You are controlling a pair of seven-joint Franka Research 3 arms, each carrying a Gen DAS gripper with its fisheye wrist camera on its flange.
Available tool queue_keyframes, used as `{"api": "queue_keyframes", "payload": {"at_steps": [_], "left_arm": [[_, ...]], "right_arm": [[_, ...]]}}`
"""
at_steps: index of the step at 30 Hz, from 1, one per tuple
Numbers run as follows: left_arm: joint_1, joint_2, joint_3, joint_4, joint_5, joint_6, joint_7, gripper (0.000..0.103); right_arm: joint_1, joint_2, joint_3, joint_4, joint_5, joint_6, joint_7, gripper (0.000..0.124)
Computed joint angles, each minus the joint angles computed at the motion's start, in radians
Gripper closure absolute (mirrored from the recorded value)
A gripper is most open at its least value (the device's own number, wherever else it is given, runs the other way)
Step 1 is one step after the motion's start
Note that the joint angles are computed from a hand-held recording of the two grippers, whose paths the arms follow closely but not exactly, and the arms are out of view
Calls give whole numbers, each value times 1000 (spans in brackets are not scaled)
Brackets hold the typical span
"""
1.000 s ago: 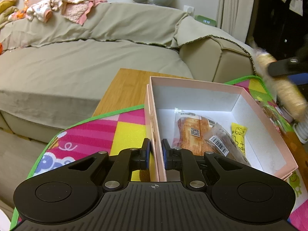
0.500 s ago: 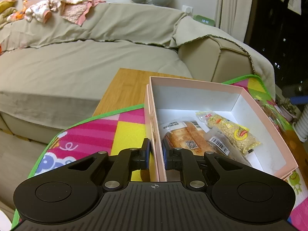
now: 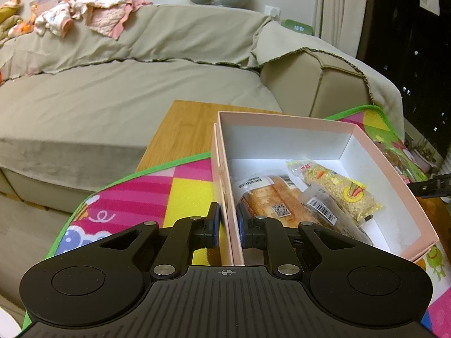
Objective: Organize objects
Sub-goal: 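Move the right tool to the tray of three brown round sweets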
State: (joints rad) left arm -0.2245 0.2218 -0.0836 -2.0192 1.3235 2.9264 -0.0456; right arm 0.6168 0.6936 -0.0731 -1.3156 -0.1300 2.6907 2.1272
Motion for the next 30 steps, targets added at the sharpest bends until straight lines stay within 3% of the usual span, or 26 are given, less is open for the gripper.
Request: {"api": "queue_keyframes", "payload": {"at_steps": [8,11,20,23,27,30], "left_arm": [[2,0,0,-3,-9,-2,19,89],[0,0,1,-2,-7,-4,17,89],[0,1,1,-1,-6,-1,17,89],[0,1,2,-1,-5,-1,17,89],[0,2,1,-1,-6,-3,18,89],[0,2,1,-1,-7,-4,20,89]], "right_arm": [[-11,109,24,131,49,-15,-9,58],[-12,98,38,116,42,-21,-80,65],[-20,-83,66,-173,42,50,-272,66],[5,-140,30,-255,11,64,-250,65],[95,-195,-80,-335,-145,71,-93,63],[51,-244,-24,-407,-140,118,-88,54]]}}
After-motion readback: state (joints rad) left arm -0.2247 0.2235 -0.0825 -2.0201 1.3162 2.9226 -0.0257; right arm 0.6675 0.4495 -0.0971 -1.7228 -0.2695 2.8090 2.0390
